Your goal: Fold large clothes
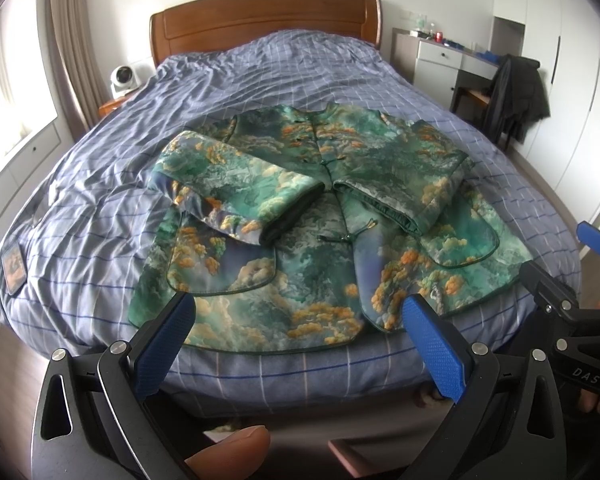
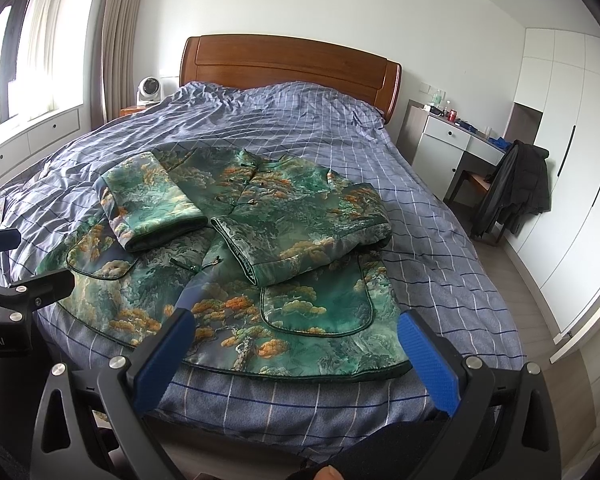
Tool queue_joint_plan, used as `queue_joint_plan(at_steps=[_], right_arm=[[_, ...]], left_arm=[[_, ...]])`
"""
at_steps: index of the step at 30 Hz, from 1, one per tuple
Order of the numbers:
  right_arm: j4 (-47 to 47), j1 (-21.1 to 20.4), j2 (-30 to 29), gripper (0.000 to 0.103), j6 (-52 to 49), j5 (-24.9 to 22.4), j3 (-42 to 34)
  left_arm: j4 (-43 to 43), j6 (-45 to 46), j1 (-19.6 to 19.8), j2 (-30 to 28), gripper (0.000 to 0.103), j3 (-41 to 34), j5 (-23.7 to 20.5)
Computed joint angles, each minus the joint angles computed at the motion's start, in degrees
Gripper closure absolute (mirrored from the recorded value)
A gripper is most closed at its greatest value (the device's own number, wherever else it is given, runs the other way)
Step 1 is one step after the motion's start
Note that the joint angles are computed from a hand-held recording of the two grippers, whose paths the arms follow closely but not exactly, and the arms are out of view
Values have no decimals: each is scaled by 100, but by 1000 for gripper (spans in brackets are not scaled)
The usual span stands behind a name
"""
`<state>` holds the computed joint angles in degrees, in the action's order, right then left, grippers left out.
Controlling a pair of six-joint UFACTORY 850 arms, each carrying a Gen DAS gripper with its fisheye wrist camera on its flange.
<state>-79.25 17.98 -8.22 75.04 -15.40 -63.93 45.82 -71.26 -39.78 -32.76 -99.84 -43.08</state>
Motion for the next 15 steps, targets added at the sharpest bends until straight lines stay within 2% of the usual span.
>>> queue_joint_plan(at_steps=[15], right_arm=[[105, -13, -5, 0, -76, 43, 16]], left_arm=[[-19, 28, 15, 7, 0, -2, 3]])
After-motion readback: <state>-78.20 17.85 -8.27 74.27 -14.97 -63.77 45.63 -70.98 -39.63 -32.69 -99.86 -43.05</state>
